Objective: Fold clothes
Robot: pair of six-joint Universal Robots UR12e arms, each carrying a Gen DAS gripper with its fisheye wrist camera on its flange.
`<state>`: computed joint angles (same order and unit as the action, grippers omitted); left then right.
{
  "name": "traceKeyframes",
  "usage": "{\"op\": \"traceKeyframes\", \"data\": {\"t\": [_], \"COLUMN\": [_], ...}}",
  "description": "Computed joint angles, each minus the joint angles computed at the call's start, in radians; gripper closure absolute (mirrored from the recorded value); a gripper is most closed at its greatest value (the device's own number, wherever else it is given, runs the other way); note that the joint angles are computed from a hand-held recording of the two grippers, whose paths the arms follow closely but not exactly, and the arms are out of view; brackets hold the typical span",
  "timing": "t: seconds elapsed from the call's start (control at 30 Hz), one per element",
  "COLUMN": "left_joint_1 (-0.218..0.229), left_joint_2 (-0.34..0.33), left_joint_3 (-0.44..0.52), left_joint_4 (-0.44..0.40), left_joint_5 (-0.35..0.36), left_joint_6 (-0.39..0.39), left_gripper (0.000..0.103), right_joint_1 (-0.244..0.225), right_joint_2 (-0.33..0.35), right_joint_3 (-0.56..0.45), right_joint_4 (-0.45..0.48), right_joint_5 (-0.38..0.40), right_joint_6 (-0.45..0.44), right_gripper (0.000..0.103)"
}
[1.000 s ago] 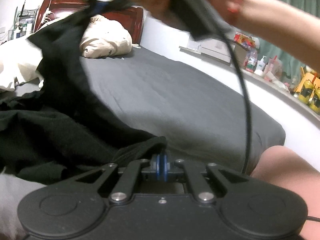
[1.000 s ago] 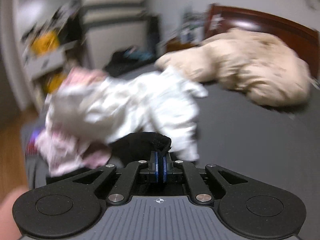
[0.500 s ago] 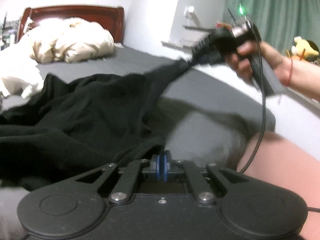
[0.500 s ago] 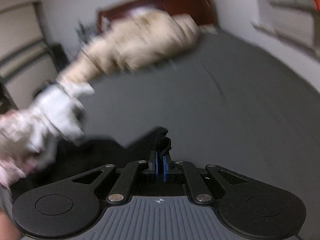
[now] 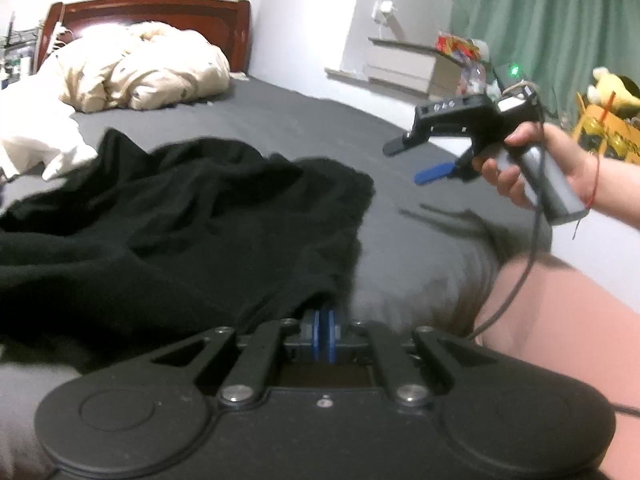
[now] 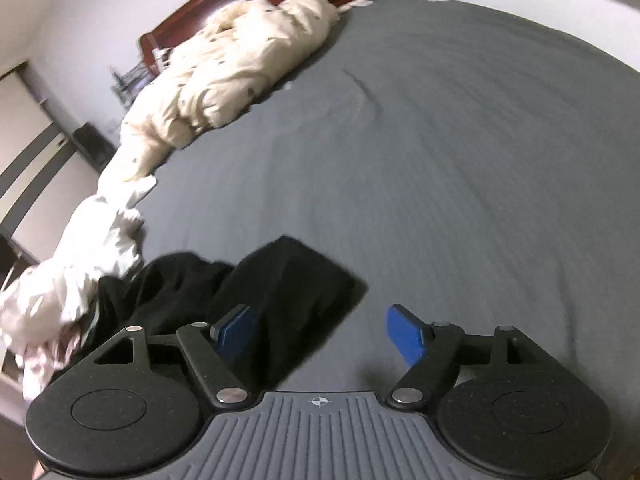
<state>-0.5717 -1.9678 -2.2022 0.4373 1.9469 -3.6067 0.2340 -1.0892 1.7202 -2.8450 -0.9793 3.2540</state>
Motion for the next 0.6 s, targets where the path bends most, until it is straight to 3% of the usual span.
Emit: {"op": "traceKeyframes", "data": {"t": [0.23,0.3,0.37,0.6], "left_joint_1": [0.004,0.011,0.017,0.026], "left_joint_2": [0.017,0.024,0.030,0.050], "left_joint_3": [-0.002,-0.002,-0.003,-0.015], "left_joint_4": [0.022,0.017,0.014,0.001], "left_joint_5": [0.095,0.112,0.126,0.140], "left_joint_6": [-0.041,-0.058,-0.067,-0.073], "left_gripper": [0.098,0.098,0.098,0.098], "right_joint_1": [0.034,0.038,0.028,0.004], "right_joint_2": [0.042,0.056,0.066,0.065], "right_joint_3": [-0.058,-0.073,-0.074,-0.057], "right_joint_4": [0.070,0.090,0.103,0.121], "right_joint_5": [-0.037,-0.043,0.000,0.131], "right_joint_6": [0.027,0.073,0.145,0.245], "right_gripper": [0.029,0.042,0.058,0.060]}}
